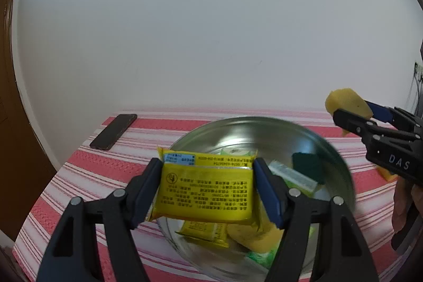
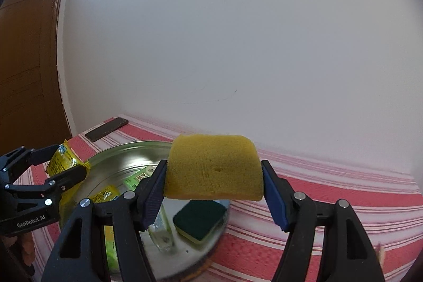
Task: Organize objects
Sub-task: 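Carry the yellow packet and yellow sponge block over the silver tin, then open both grippers to drop the packet and sponge into the tin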
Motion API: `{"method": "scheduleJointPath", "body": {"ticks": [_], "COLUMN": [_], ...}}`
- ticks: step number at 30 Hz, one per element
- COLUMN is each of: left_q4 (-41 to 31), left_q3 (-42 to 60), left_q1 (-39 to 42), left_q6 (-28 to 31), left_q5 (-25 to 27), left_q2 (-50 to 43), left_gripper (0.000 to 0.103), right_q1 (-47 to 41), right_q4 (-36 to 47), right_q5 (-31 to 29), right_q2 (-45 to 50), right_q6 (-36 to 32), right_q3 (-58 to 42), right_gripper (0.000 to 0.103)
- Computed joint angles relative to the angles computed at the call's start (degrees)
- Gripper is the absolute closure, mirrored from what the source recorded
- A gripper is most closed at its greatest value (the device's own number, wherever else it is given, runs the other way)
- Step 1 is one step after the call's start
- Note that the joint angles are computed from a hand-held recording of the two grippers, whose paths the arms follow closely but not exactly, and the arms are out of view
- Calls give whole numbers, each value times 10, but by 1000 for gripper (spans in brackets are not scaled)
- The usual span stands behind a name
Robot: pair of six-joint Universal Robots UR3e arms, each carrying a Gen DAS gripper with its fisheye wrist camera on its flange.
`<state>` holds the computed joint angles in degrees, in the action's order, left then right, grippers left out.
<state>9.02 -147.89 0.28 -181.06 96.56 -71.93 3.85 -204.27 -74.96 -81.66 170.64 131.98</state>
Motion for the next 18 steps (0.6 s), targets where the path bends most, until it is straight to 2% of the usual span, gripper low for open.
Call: {"method": "scheduleJointPath", "body": {"ticks": [4, 9, 15, 18], "left_q4": [8, 8, -3, 3], "left_q3": [-4, -7, 7, 10], "left_q1": [38, 64, 35, 30], "left_q6": [22, 31, 19, 14], "left_q5": [-24, -39, -11, 2], "left_q2": [-17, -25, -36, -46], "left_gripper": [33, 32, 32, 28], "right_q1": [34, 54, 68, 64], "right_q4": [23, 50, 73, 86], "right_q5": [-31, -42, -48, -30], "right_q2": [37, 73, 96, 106], "right_q6": [2, 12, 18, 21], "right_q3": [-42, -87, -120, -135], "right_gripper": [34, 34, 34, 34]}}
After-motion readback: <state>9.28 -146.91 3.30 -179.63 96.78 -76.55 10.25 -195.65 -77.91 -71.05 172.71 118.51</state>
